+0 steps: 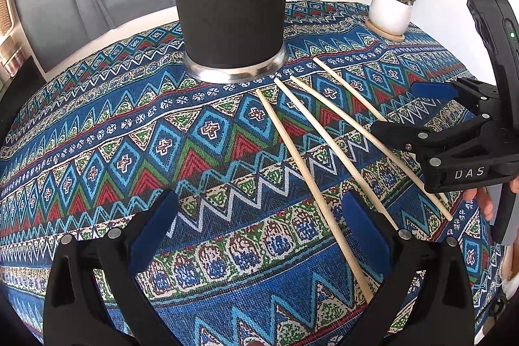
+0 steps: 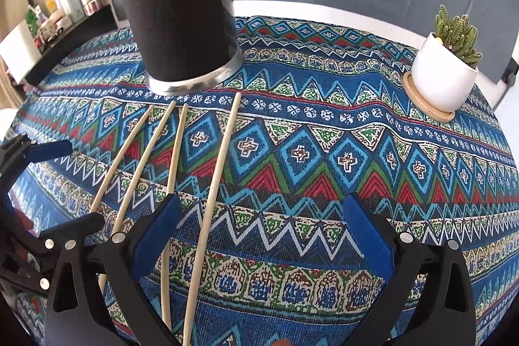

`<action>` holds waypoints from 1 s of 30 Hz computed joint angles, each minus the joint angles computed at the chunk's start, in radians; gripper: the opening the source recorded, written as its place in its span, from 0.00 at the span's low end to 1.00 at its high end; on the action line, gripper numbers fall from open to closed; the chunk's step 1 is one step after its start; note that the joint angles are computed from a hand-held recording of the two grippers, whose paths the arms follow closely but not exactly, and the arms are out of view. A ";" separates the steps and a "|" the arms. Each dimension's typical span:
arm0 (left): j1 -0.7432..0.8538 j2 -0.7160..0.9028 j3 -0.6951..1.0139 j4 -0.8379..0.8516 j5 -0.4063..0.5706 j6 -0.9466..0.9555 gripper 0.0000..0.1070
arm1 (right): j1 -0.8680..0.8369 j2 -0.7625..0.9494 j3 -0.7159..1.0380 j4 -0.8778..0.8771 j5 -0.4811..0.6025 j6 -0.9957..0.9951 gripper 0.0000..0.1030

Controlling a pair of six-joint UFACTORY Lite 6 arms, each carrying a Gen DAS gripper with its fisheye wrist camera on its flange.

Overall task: Organize utensils
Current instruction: 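Close the left tool on a stick while the right tool grasps another stick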

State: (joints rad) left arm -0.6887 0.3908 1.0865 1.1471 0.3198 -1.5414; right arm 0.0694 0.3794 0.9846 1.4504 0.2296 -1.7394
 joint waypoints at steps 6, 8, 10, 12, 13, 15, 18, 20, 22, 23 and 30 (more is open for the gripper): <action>0.003 0.001 -0.002 0.004 -0.006 -0.003 0.92 | -0.007 0.008 0.015 -0.040 0.011 0.034 0.94; 0.004 0.006 0.003 0.004 -0.006 -0.002 0.92 | -0.010 0.009 0.017 -0.045 0.014 0.036 0.94; 0.004 0.008 0.005 0.002 -0.007 0.000 0.92 | -0.012 0.014 0.023 -0.055 0.018 0.042 0.94; 0.004 0.008 0.006 0.000 -0.007 0.003 0.92 | -0.012 0.012 0.021 -0.053 0.018 0.039 0.94; 0.005 0.007 0.005 -0.001 -0.008 0.003 0.92 | -0.012 0.009 0.017 -0.047 0.016 0.031 0.94; 0.006 0.009 0.008 -0.003 -0.009 0.006 0.92 | -0.010 0.006 0.012 -0.042 0.015 0.024 0.94; 0.007 0.004 0.001 0.002 -0.014 0.000 0.92 | -0.015 -0.001 0.007 -0.049 0.025 0.018 0.93; 0.016 -0.015 -0.025 0.023 -0.031 -0.019 0.91 | -0.039 0.000 0.010 -0.088 0.061 0.008 0.92; 0.020 -0.036 -0.053 0.039 -0.037 -0.019 0.92 | -0.069 -0.004 0.008 -0.114 0.089 -0.010 0.91; 0.022 -0.046 -0.066 0.051 -0.040 -0.023 0.92 | -0.081 -0.010 0.003 -0.111 0.097 -0.024 0.86; 0.052 -0.154 -0.191 0.206 -0.053 -0.166 0.67 | -0.209 -0.049 -0.031 -0.017 0.148 -0.142 0.05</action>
